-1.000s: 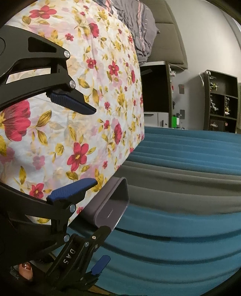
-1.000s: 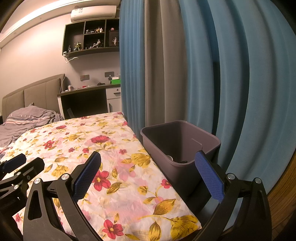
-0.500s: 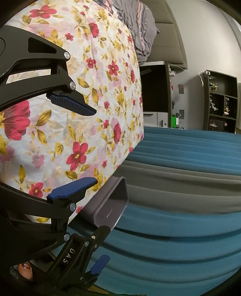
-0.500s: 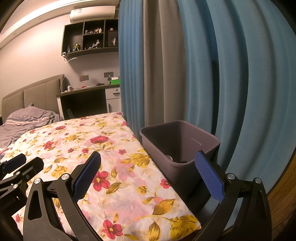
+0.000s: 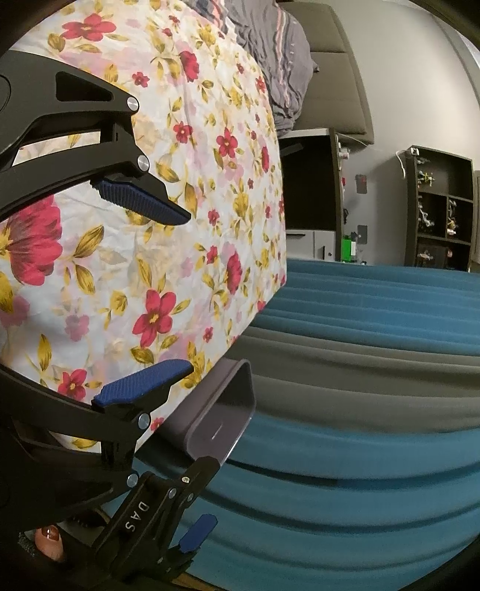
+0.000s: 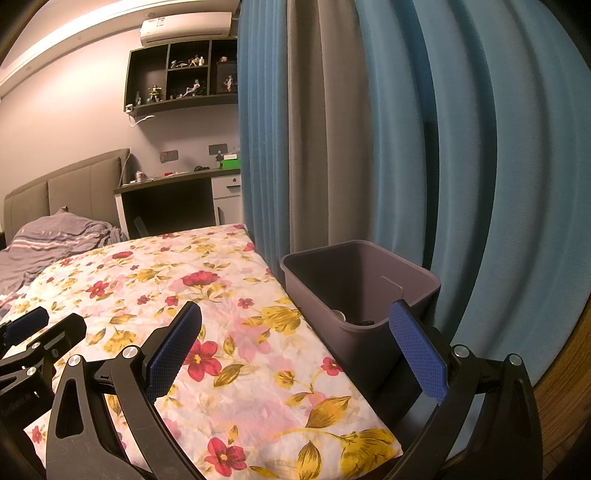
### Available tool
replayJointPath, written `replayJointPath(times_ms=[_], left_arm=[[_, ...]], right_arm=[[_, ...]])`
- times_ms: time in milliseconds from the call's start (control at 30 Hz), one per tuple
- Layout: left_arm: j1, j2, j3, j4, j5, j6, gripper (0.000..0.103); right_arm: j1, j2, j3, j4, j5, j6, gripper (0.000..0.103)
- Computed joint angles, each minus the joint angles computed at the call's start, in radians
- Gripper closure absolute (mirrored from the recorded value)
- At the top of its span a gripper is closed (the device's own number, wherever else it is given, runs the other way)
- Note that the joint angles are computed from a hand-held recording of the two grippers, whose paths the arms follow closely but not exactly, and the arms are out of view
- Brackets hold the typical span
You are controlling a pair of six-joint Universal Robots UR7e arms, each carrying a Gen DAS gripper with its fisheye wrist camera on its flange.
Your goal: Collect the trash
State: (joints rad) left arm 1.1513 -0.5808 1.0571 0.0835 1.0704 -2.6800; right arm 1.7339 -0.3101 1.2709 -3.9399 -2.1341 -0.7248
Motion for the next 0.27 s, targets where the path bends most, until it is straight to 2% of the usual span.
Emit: replayJointPath(times_ms=[100,267], left_arm=[[-0.001,-0.002,0.000,-0.002,-0.010,0.000,0.018],[-0.004,0.001,-0.003,-0.006,-0.032,0.009,0.011]], right_arm=[[0.000,0.001,-0.002,-0.001,0.000,0.001,0.005],[0.007,0.007,-0.018,0.006,-0.007,0.010,0.005]])
